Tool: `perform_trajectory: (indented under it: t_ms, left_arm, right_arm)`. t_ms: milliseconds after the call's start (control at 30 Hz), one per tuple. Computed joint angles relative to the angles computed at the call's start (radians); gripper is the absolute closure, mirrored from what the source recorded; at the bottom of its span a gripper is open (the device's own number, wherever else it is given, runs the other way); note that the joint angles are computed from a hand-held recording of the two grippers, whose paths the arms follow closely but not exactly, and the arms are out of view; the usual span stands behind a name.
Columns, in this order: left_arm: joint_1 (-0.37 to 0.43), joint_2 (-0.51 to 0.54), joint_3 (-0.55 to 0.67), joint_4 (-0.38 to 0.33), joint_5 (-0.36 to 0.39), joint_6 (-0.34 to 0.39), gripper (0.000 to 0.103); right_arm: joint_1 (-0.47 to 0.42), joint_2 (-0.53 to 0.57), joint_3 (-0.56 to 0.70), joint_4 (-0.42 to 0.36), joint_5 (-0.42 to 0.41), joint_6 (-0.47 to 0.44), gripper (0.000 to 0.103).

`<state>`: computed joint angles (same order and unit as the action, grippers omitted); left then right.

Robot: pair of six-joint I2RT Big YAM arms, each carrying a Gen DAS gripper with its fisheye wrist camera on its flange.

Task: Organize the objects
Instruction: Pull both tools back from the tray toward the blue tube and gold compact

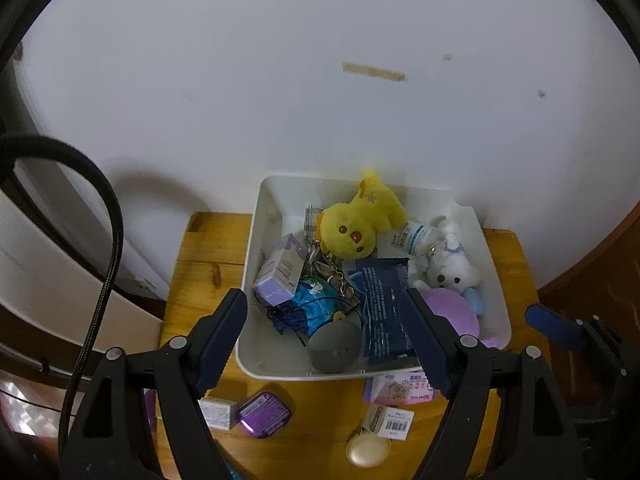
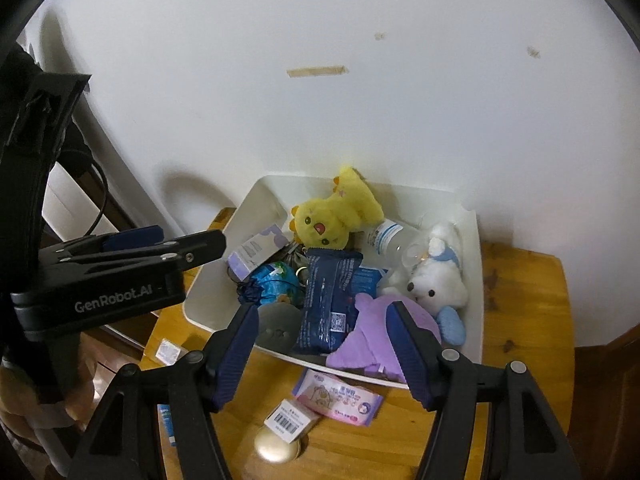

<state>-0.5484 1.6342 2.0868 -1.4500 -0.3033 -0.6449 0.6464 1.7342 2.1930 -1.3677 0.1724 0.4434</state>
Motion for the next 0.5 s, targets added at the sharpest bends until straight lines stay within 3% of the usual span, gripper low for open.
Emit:
perform_trajectory:
  t_ms: [500]
  left_arm:
    - [-0.077,-0.095,0.05,-0.091,-0.102,0.01,0.022]
  right_arm:
    - [0.103,-0.07,0.051,-0.04,0.143,-0.017,0.036]
